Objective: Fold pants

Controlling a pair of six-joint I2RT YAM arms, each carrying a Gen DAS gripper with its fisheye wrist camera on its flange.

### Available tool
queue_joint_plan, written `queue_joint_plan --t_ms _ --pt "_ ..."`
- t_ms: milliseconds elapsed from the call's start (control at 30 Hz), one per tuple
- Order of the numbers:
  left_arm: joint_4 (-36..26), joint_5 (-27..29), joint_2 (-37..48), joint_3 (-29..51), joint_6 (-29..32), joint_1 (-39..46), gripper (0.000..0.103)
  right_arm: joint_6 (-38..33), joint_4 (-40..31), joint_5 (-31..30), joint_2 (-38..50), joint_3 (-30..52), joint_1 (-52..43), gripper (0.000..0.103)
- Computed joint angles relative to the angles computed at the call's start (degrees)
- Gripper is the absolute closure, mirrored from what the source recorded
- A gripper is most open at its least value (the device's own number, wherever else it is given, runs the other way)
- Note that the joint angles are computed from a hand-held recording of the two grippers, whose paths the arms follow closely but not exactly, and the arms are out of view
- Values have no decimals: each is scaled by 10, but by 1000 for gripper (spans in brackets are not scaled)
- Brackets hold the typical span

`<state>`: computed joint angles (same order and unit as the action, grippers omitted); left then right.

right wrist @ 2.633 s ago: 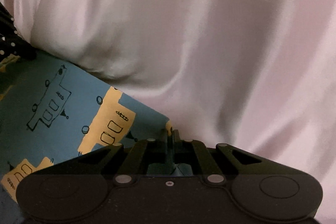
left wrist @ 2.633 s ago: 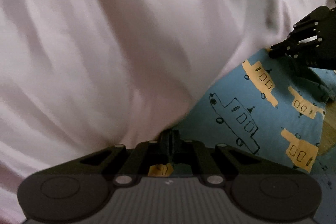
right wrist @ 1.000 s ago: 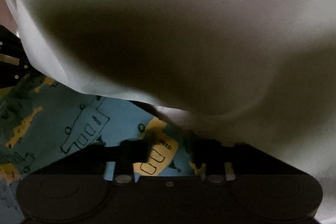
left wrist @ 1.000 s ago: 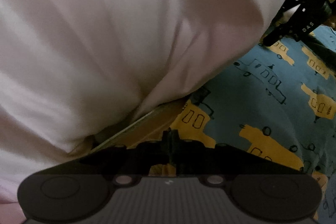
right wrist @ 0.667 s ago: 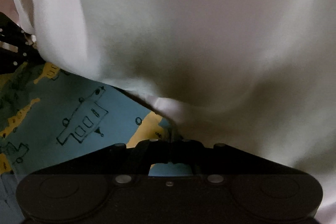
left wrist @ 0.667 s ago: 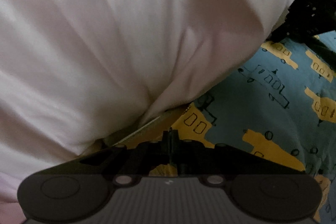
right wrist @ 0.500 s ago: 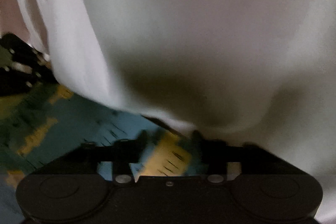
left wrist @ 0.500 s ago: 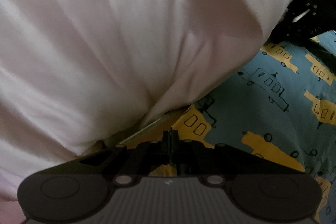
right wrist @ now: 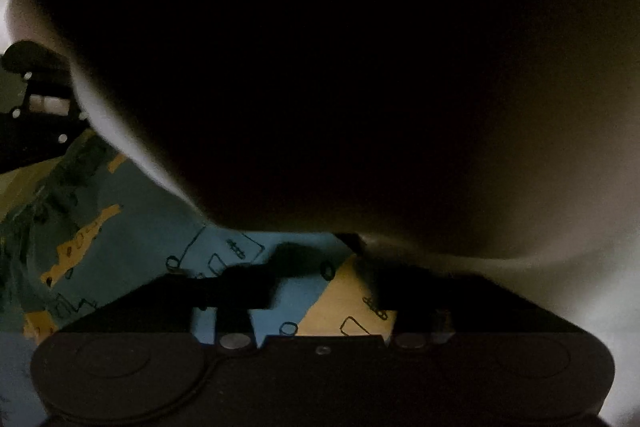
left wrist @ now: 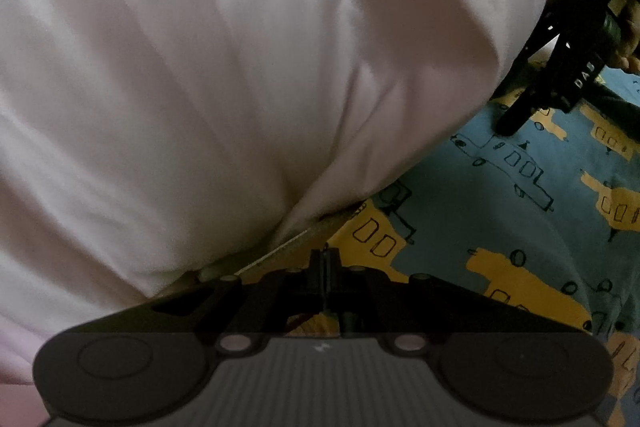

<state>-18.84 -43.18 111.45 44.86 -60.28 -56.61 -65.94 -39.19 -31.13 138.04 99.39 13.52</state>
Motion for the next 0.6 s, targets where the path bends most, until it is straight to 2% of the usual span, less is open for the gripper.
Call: queue_joint_plan --t_ms 33,67,133,233,400,500,533,600 --pt "-7 -4 0 4 0 -2 102 1 17 1 -12 -19 0 82" --pt "-15 -7 0 8 0 -4 102 1 29 -2 -21 -36 0 93" --pt "-31 -13 -3 15 -6 -9 102 -5 78 2 -51 -91 1 100" --pt "-64 -26 -8 26 -25 -22 102 4 168 -1 -101 -182 -1 101" --pt "-136 -40 -21 42 -75 -58 102 17 299 -47 -189 -330 -27 101" --pt "-175 -51 -25 50 -114 -81 102 12 337 -82 -243 -401 -54 101" --pt "-159 -52 -18 50 -108 -76 102 9 351 -94 -265 -430 -64 101" --pt "-171 -55 -26 49 -132 -88 102 -3 379 -118 -280 -462 -81 101"
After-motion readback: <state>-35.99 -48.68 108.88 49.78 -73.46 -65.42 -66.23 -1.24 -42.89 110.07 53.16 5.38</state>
